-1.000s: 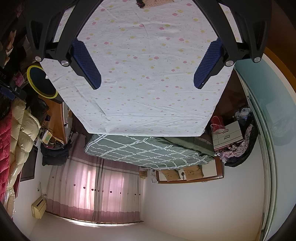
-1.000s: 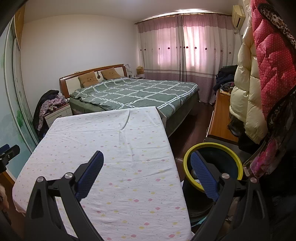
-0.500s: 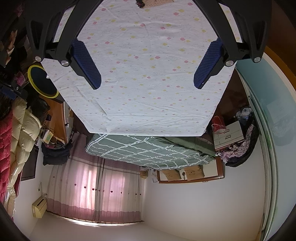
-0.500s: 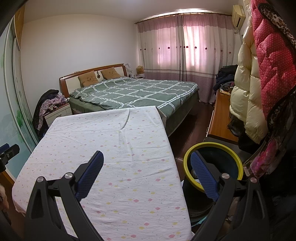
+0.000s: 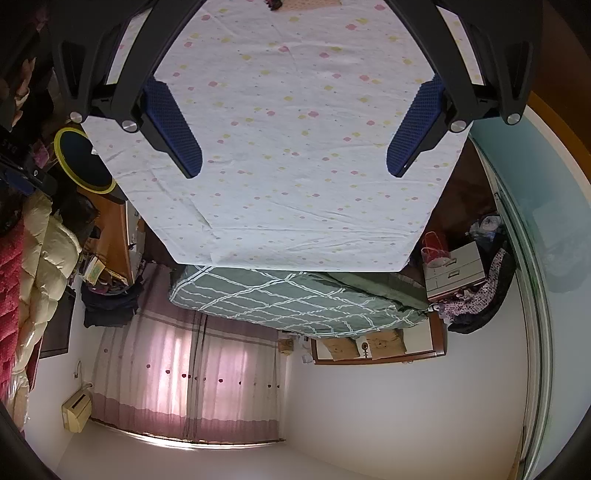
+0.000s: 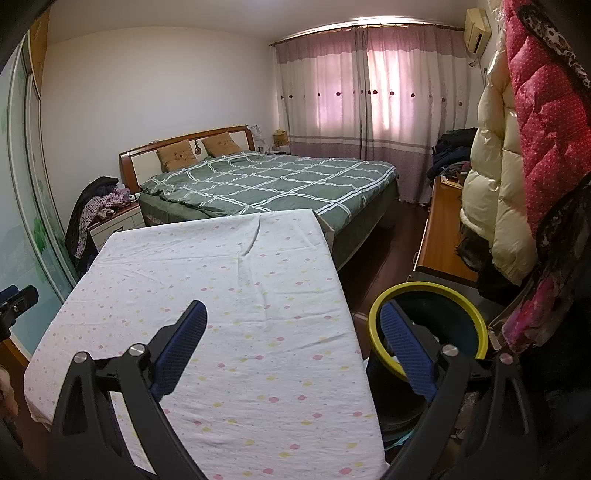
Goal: Collect trash
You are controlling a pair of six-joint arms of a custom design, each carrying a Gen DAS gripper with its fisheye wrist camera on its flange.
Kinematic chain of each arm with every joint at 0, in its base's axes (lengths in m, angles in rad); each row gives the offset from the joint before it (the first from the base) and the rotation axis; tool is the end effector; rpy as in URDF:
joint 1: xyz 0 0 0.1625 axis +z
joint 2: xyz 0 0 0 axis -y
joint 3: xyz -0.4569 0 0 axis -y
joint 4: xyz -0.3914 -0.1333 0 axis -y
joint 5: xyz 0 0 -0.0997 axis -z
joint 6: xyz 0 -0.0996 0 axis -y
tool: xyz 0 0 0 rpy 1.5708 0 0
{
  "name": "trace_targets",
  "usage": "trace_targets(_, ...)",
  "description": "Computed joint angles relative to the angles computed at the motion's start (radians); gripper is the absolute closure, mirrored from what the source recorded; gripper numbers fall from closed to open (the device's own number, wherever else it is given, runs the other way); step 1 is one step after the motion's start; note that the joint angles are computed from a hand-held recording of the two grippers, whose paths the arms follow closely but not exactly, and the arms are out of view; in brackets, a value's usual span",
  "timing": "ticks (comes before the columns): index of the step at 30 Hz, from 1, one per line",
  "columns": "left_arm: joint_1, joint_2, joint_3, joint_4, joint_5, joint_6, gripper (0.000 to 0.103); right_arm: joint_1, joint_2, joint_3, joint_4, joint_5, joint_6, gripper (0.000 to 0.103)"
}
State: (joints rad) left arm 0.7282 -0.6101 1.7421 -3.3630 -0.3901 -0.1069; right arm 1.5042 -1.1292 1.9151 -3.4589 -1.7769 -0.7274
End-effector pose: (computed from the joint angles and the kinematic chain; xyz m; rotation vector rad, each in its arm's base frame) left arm -0.3297 -0.5960 0.1012 0.2966 2.0723 -1.2467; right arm 0.0725 -0.6101 0.3436 0.5999 -2.1937 1.1957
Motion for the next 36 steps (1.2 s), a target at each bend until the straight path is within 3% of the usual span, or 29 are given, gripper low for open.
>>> trace_targets(36, 0.005, 0.015, -0.007, -0.023, 0.002, 0.028, 0.004, 0.001, 0.010, -0.007, 0.010, -0.008, 0.004, 0.012)
